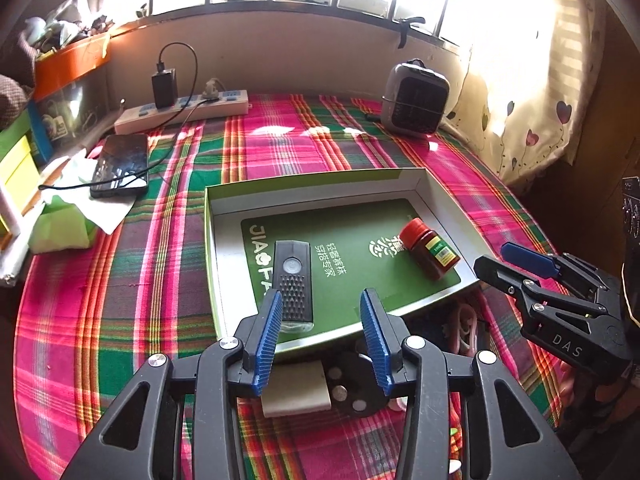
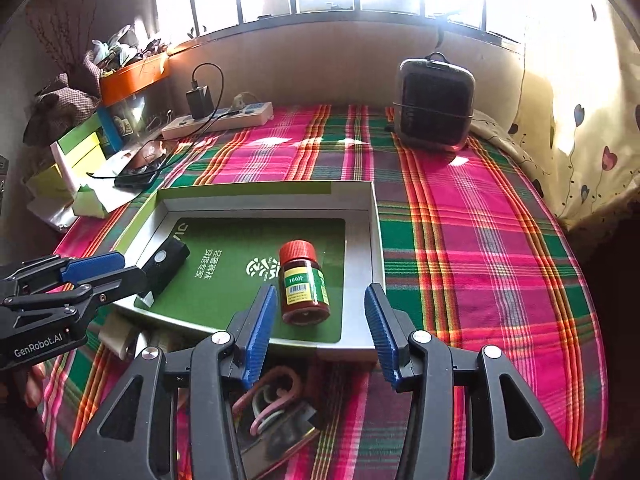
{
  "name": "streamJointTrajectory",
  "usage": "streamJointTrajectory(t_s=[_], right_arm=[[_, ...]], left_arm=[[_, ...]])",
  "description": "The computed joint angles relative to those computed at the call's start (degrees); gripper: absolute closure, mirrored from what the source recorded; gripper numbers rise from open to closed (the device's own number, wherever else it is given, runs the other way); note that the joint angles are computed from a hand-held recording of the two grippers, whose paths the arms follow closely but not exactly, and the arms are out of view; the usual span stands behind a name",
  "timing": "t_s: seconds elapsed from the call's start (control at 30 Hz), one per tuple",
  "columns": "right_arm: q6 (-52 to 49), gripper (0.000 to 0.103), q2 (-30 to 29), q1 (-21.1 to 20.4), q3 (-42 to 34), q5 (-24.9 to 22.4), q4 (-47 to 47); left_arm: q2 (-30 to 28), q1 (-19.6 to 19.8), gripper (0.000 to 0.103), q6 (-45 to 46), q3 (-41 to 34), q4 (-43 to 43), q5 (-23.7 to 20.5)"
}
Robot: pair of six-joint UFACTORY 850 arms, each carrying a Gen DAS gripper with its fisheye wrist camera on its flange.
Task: Organize rigid objects
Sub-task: 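Withdraw both open tools from the box toward the remaining items, then grasp the silver lighter with the right tool while the left tool grasps the green-and-white spool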
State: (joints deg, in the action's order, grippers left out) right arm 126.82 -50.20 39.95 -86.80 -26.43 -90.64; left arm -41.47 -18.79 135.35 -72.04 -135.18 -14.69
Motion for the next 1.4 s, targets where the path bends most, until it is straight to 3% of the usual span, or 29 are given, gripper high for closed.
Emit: streamJointTrajectory(t_s=[0.23,0.67,0.87,1.13,1.4], right_arm=[[6.38,0.053,2.59,1.99,5.0,-0.87,-2.52],[14.44,0.051,2.41,4.21,8.46,1.54,-2.18],[8.59,0.048,0.75,4.82,5.96,1.64,2.85],[-6.09,0.047,-1.42,5.84,2.06,-4.35,16.14],[-0.84,0.047,1.06,5.45,6.81,-5.19,12.68]], left_arm=[[4.19,0.22,0.063,8.54,7.21,-8.98,-4.25],[7.27,1.9,0.063,7.08,15.07,-8.32,-8.91],[7.01,2.44,0.063,4.51,15.82,-6.03,-9.42],[6.74,2.12,0.063,1.21,15.84,-1.64,-9.92],[6.56,0.97,0.062,-2.86,15.53,3.55,-10.36]])
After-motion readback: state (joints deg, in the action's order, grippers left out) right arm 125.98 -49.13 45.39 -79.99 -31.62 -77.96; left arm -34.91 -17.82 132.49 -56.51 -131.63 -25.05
